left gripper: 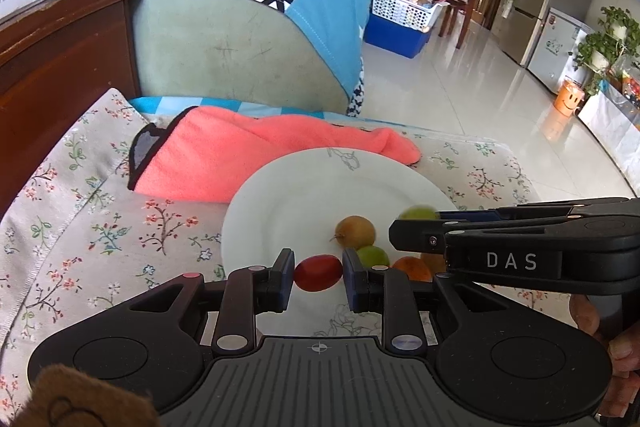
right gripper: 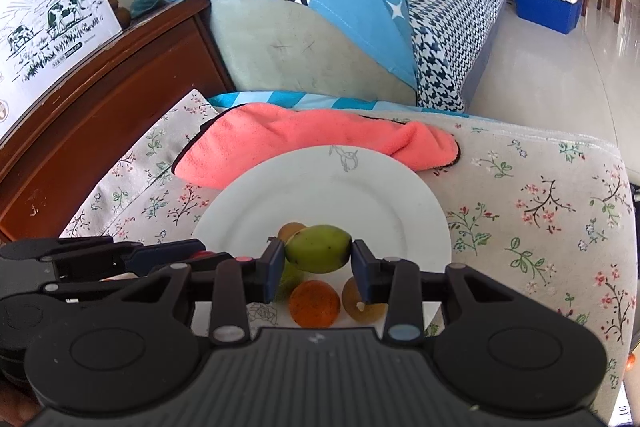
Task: Organize fruits
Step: 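Carry the tomato and pear onto the white plate and open both tools, then withdraw both open tools from the plate back toward the fruit pile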
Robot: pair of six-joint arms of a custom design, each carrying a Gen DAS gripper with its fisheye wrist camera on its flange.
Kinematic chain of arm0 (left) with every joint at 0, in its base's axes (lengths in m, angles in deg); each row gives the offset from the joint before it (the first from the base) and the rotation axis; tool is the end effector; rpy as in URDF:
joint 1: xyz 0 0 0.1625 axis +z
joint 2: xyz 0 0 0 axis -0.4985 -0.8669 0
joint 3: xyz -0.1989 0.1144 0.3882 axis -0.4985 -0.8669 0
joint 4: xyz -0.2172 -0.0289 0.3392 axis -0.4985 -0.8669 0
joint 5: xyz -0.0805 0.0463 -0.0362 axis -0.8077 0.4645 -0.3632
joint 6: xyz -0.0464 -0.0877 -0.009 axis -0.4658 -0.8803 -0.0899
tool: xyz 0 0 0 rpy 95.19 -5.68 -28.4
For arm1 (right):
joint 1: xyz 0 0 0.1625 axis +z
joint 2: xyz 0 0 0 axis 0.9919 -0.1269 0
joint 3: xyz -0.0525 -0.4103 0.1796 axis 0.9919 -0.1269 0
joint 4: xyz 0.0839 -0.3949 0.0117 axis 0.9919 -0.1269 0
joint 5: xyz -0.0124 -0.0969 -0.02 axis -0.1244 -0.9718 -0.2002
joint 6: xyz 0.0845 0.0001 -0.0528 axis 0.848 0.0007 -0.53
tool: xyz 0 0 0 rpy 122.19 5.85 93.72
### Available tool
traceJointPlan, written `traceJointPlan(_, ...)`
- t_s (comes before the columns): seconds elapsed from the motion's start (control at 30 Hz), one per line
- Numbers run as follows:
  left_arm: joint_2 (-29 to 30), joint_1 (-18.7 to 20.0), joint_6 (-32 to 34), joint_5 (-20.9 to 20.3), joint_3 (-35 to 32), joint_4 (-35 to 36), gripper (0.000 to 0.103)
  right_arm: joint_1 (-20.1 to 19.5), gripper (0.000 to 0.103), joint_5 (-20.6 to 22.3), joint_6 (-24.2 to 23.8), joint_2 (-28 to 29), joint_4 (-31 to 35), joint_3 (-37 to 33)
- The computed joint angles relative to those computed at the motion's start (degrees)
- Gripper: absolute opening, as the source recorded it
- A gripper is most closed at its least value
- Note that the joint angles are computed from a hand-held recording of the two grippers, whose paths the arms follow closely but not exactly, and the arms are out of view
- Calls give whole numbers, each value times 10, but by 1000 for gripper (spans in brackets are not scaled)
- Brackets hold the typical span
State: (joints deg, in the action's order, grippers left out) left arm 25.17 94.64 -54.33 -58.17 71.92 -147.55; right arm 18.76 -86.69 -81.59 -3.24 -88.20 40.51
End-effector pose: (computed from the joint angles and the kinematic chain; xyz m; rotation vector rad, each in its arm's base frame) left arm -0.1889 -0.8159 0.1724 0.8617 2.4818 -0.7098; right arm 0.2508 -0.8116 0.1399 0.2805 -2.4860 0.8873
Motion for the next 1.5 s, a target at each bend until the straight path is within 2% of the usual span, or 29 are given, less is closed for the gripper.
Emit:
traceJointPlan(0.27, -9, -1, -11, -10, 1, -1, 32, 1, 39, 6, 1, -2, -10, 3)
traceJointPlan(0.33, -13, -2, -18, -10, 2, -1, 41, 2, 39, 8, 1, -4, -13, 5)
traceJointPlan(0.37, -16, -3, -20, -7, 4, -5, 51, 2, 39, 9, 1, -4, -14, 6)
traceJointPlan(0.4, -18, -3, -19, -4, 7, -11, 54, 3, 39, 11, 1, -5, -16, 7)
traceJointPlan(0.53, -27, -5, -11, 7, 11, -16, 55, 6, 39, 21, -3, -8, -21, 14)
traceJointPlan(0.8, -46, -2, -12, 30, 24, -14, 66, 14, 39, 25, -7, -16, -26, 33)
traceJointPlan(1.07, -74, 4, -27, 51, 45, -7, 67, 22, 39, 42, -12, -25, -26, 62)
traceJointPlan(1.5, -113, 14, -29, 76, 85, 0, 67, 33, 39, 73, 8, -35, -22, 113)
